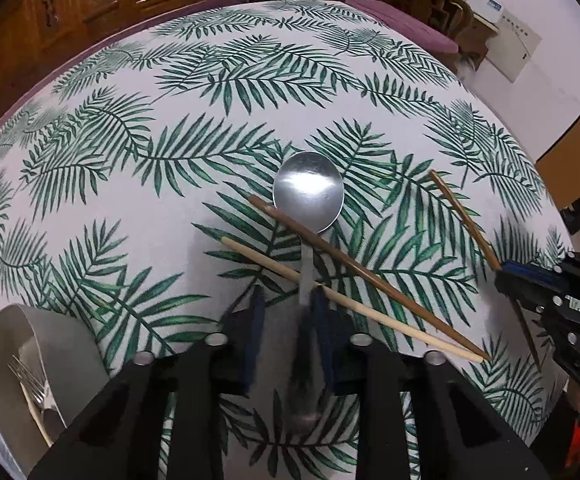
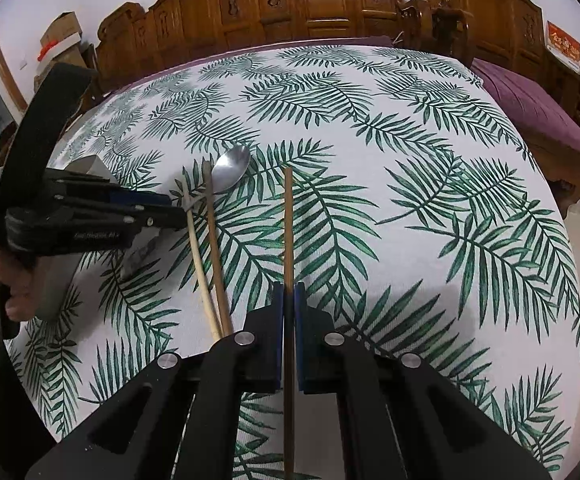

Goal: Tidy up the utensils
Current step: 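Close the left tool on the handle of the remaining steel spoon, then carry the steel spoon over the tray with the left tool while the right tool carries the chopstick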

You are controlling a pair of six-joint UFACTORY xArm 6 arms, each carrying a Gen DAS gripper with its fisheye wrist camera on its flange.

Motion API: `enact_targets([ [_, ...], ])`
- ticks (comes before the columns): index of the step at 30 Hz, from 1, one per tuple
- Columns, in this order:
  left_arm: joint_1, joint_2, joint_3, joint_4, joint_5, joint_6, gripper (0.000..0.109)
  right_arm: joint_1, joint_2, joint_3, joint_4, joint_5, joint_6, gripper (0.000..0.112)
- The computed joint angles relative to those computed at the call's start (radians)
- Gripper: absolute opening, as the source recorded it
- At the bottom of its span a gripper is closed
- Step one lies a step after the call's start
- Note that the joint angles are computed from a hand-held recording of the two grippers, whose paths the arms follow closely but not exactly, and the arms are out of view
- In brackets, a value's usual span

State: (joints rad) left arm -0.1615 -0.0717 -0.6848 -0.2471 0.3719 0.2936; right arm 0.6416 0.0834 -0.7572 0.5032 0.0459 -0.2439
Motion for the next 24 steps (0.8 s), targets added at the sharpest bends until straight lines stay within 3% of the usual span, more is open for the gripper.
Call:
enact_targets([
  [1, 0.004, 0.005, -0.005, 0.007, 0.0, -0.004, 0.009, 0.002, -0.004, 0.003, 0.012, 0.0, -0.008, 0.006],
  [3, 0.006, 0.01, -0.018, -0.017, 0.017, 0.025, 0.006, 0.007, -0.009, 0.006, 0.041, 0.001, -0.03, 0.006],
  [11, 0.024, -0.026, -0.02, 0.08, 0.007, -0.016, 0.005, 0.031, -0.038, 0.023, 0.073, -0.003, -0.04, 0.006],
  [24, 0.092, -0.105, -0.049, 0.102, 0.021, -0.008, 0.005, 0.028, -0.067, 0.023, -0.031, -0.002, 0.068, 0.006],
])
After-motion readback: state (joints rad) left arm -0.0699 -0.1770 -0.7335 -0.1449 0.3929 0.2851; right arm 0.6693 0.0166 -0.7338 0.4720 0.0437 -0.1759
